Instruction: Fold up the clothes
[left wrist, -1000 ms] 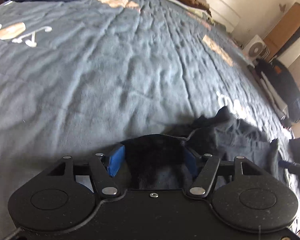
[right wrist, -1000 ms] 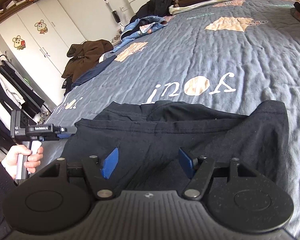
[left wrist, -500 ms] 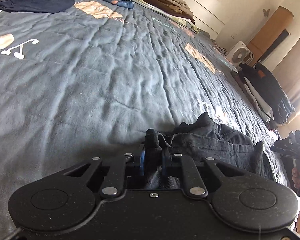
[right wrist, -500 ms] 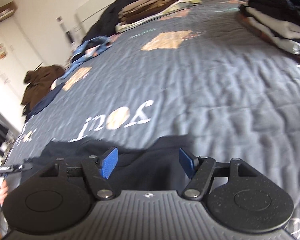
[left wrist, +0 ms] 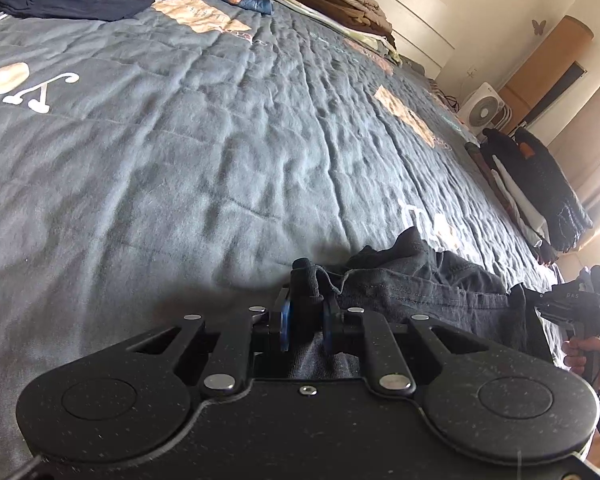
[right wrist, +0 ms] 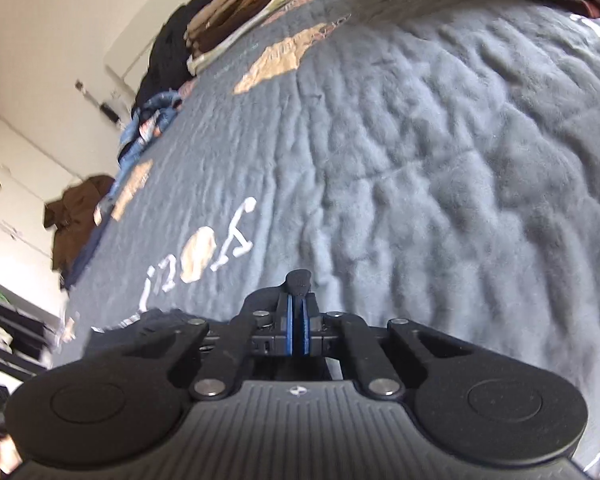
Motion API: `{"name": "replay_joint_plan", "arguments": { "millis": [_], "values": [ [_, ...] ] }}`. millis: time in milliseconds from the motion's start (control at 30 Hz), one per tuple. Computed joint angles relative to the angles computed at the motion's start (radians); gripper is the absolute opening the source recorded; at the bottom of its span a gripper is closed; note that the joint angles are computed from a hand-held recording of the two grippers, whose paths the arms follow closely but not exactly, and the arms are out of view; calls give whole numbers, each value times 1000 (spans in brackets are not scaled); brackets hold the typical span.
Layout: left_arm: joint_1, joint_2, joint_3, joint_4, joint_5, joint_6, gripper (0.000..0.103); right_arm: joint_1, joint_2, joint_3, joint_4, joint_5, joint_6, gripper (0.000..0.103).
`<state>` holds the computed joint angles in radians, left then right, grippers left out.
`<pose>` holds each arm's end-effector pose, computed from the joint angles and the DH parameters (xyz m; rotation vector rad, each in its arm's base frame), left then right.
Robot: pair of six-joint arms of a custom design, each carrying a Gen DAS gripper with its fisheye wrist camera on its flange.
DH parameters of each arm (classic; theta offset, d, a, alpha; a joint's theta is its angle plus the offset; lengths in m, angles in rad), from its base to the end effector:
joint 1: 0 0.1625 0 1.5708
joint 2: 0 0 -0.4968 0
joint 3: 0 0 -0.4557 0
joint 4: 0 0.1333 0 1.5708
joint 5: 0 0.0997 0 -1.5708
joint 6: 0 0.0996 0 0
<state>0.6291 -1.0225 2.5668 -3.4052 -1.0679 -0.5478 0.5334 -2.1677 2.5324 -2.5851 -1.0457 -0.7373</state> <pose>-0.2099 -0.3770 0.0758 0.4538 2.8219 -0.8041 -0.1462 -0.2991 0.4025 -0.1639 -2.7379 1.1501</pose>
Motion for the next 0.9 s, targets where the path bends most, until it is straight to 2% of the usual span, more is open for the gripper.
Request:
{"name": "replay_joint_plan", "arguments": {
  "millis": [200, 300, 433, 500, 633, 667, 733, 767, 833, 900],
  "values": [
    [-38, 0, 19, -140, 34, 51, 11, -4, -50, 10, 9, 93, 8, 3],
    [-69, 7, 21, -216, 61, 95, 11, -8, -105, 7, 58, 173, -19, 3],
    [-85, 20, 8, -263, 109, 131, 11, 6, -120, 12, 18, 237, -11, 3],
    [-76, 37, 0, -257, 120, 132, 11, 36, -76, 7, -59, 209, 17, 3],
    [-51, 92, -15, -203, 178, 96, 13, 99, 65, -7, -217, 94, 40, 4],
    [-42, 91, -16, -170, 182, 72, 17, 103, 93, -9, -240, 63, 37, 6],
    [-35, 72, -14, -89, 208, 20, 39, 113, 129, -16, -258, -15, 40, 9],
    [-42, 54, -3, -81, 227, 20, 41, 117, 139, -20, -261, -46, 40, 14],
    [-68, 6, 27, -116, 259, 23, 51, 106, 103, -23, -227, -50, 20, 24],
    [-113, -57, 54, -117, 310, -18, 55, 93, 23, -14, -204, -21, -16, 55]
  ]
}}
